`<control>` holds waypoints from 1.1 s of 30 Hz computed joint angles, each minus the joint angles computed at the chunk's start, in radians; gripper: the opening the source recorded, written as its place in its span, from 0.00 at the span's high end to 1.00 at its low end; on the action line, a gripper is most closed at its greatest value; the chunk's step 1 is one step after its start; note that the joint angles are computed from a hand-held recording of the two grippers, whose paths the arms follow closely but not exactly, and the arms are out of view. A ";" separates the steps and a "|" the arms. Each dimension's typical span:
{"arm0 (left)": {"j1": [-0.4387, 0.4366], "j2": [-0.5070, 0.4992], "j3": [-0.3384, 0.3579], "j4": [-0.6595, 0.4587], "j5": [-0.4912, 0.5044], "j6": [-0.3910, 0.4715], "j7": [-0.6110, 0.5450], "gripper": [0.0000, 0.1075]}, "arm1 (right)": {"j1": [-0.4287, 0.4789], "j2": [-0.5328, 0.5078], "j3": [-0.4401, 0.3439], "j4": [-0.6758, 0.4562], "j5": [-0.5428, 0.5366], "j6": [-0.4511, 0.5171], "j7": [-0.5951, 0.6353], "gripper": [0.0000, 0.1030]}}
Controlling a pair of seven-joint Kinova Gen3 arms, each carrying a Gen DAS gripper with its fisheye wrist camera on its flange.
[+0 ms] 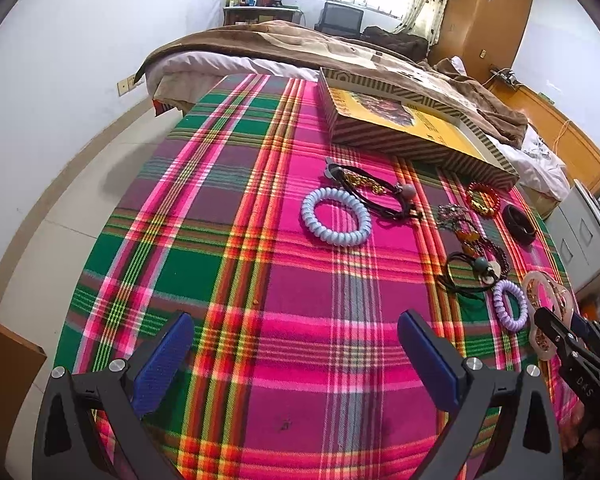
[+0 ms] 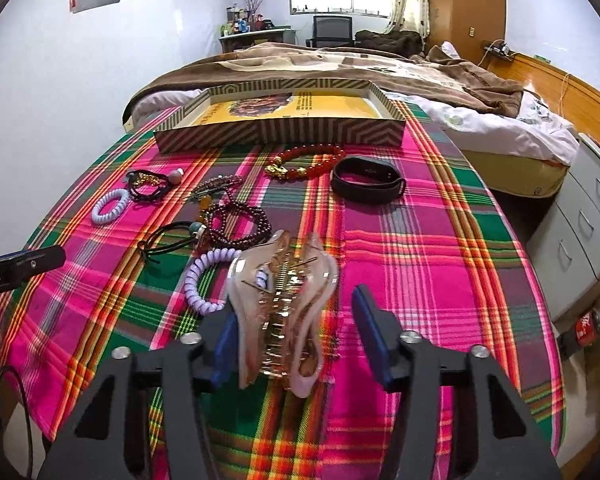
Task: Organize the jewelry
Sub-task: 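Grasp the clear pink claw clip with the right tool while the left tool grasps the white coiled bracelet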
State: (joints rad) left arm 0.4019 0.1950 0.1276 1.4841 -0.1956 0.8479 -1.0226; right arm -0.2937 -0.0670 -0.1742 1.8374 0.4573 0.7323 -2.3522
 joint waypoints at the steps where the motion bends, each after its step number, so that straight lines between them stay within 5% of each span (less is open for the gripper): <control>1: -0.008 0.002 0.001 -0.004 0.012 0.002 -0.009 0.04 | -0.001 0.003 -0.002 -0.002 0.004 0.004 -0.001 0.65; 3: -0.012 0.012 -0.001 -0.017 0.017 0.005 -0.016 0.04 | 0.000 0.009 -0.014 -0.009 0.028 0.021 -0.018 0.73; 10: -0.058 0.068 -0.002 -0.096 0.113 0.032 -0.084 0.08 | 0.012 -0.020 0.002 0.008 0.027 -0.010 -0.031 0.73; 18: -0.032 0.149 -0.040 -0.217 0.067 0.077 -0.046 0.13 | 0.047 -0.028 0.005 0.002 0.044 -0.031 -0.036 0.73; 33: 0.078 0.256 -0.093 -0.361 -0.087 0.201 -0.020 0.49 | 0.061 0.003 0.029 -0.023 0.005 -0.062 0.025 0.73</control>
